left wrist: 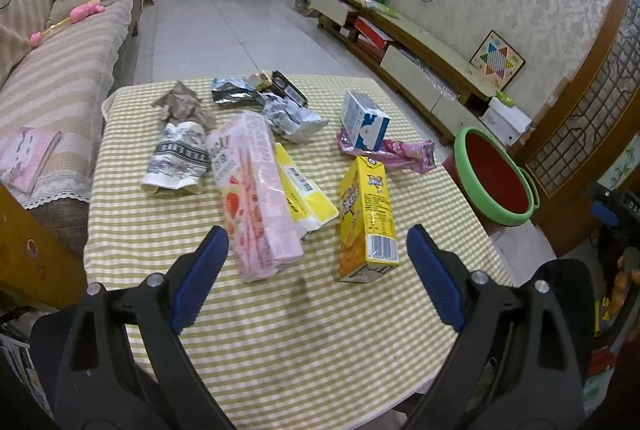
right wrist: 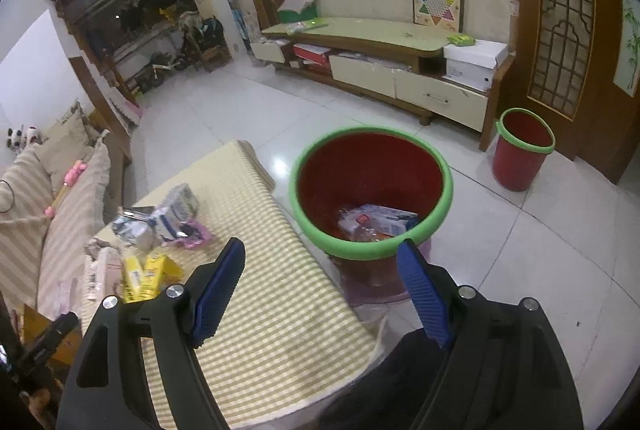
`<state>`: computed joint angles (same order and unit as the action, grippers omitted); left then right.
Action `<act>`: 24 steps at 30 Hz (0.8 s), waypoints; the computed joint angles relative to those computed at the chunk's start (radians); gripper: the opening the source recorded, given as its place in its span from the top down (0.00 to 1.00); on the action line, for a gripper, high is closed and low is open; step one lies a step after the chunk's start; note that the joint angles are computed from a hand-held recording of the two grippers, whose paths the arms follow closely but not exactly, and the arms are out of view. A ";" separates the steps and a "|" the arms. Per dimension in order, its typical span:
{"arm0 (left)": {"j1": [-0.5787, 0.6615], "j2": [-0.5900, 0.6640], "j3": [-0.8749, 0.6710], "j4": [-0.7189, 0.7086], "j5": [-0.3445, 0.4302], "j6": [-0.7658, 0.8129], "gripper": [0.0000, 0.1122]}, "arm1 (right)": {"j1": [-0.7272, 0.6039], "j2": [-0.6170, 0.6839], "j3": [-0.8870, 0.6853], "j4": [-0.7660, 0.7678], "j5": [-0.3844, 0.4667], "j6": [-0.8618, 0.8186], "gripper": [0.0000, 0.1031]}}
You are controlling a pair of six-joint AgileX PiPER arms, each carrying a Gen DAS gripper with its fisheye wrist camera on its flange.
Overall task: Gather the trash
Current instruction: 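Return both open tools over the table toward the remaining trash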
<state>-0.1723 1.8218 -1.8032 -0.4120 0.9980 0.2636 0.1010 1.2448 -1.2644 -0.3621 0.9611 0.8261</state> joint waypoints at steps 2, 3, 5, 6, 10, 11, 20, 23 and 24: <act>0.012 -0.008 0.013 -0.017 0.000 0.012 0.21 | 0.031 0.005 -0.018 -0.023 0.021 0.019 0.26; 0.018 -0.010 0.019 -0.028 0.004 0.019 0.21 | 0.045 0.006 -0.022 -0.030 0.030 0.029 0.24; 0.019 -0.020 0.038 -0.036 0.000 0.032 0.21 | 0.059 0.006 -0.030 -0.029 0.042 0.036 0.21; 0.020 -0.025 0.051 -0.042 -0.004 0.041 0.21 | 0.072 0.008 -0.035 -0.032 0.047 0.042 0.21; 0.020 -0.029 0.067 -0.060 -0.012 0.054 0.18 | 0.140 0.039 -0.074 -0.057 0.065 0.060 0.21; 0.021 -0.028 0.069 -0.061 -0.017 0.051 0.17 | 0.155 0.047 -0.080 -0.063 0.063 0.066 0.21; 0.060 0.000 0.080 -0.025 -0.016 -0.014 0.16 | 0.228 0.357 -0.264 0.070 -0.002 -0.068 0.21; 0.075 -0.022 0.109 -0.013 -0.020 -0.010 0.16 | 0.241 0.464 -0.338 0.142 -0.020 -0.117 0.21; 0.084 -0.029 0.119 -0.012 -0.018 -0.008 0.16 | 0.249 0.508 -0.376 0.165 -0.019 -0.138 0.21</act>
